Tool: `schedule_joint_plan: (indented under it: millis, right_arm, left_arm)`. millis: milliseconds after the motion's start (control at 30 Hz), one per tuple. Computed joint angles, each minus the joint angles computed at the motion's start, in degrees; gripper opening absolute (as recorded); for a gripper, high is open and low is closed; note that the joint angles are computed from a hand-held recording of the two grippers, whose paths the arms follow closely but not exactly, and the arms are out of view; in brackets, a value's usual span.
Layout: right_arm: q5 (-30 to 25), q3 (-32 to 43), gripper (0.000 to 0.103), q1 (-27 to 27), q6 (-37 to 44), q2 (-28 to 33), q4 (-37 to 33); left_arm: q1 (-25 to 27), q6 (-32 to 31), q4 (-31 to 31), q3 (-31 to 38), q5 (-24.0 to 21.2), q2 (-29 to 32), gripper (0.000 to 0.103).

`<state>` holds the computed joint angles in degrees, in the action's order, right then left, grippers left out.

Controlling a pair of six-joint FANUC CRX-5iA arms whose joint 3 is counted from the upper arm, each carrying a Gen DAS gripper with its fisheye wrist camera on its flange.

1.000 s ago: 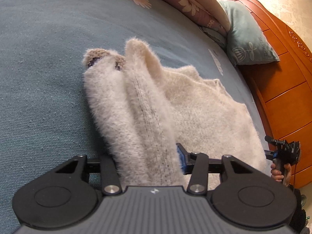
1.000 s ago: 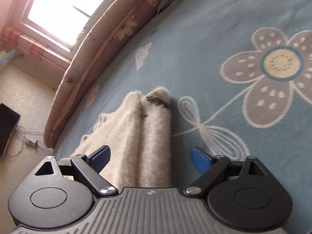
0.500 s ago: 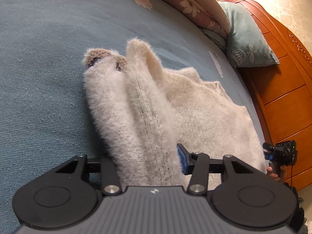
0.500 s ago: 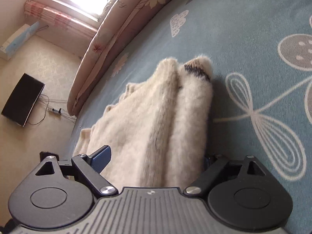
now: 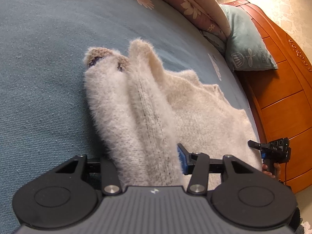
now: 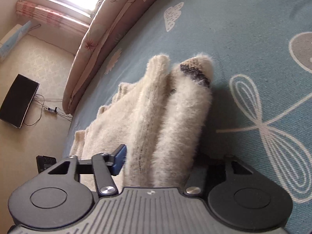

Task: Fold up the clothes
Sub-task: 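Close the right gripper on the sweater's end beside the left gripper, then lift the gripped end with both grippers and fold it over the sweater body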

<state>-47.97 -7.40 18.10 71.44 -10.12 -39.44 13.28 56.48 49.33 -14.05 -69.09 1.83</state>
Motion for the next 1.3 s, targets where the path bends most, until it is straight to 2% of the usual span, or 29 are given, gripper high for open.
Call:
schedule_joint_plan:
  millis: [67,167,267,400,467,567,667,933,1167,1300]
  right_arm:
    - [0.6,-0.1,0.05,2.4,-4.2,-0.1,4.8]
    - [1.2,-0.7,0.045,11.6,-17.4,-0.2,23.3]
    - [-2.7,-0.8,0.042,20.6,-31.2,1.0,42.3]
    - [-9.3,0.0,0.038,28.2,-40.7,3.2,57.7]
    - [-10.8,-0.2,0.038,30.0,-42.6,3.0,61.1]
    - [-10.5,-1.8,0.036,31.4,-45.0,0.5,63.3]
    - [-10.2,-1.8,0.035,33.0,-46.4,-1.1,64.5]
    - [-14.4,0.7,0.035,37.9,-49.2,-2.5,67.0]
    - [-18.7,-2.4,0.034,47.1,-56.2,-8.3,73.6]
    - [-23.5,-4.8,0.034,54.1,-61.8,-12.5,78.6]
  left_arm:
    - [-0.3,1.0,-1.0,0.5,0.2,-0.2,0.047]
    - [-2.4,5.6,-6.7,3.2,1.5,-1.0,0.045]
    - [-5.0,10.8,-14.4,6.8,2.3,-1.9,0.044]
    - [-8.5,14.8,-23.0,10.5,2.7,-3.4,0.039]
    - [-9.6,16.0,-25.4,11.5,2.5,-4.3,0.034]
    - [-9.6,16.5,-25.4,11.8,2.2,-5.5,0.032]
    - [-9.9,16.9,-25.3,12.3,2.1,-6.7,0.031]
    - [-12.0,18.5,-26.5,15.4,0.4,-8.1,0.029]
    - [-16.4,18.9,-30.1,17.9,-2.2,-10.0,0.028]
    - [-20.2,19.9,-31.8,19.3,-2.1,-10.0,0.028]
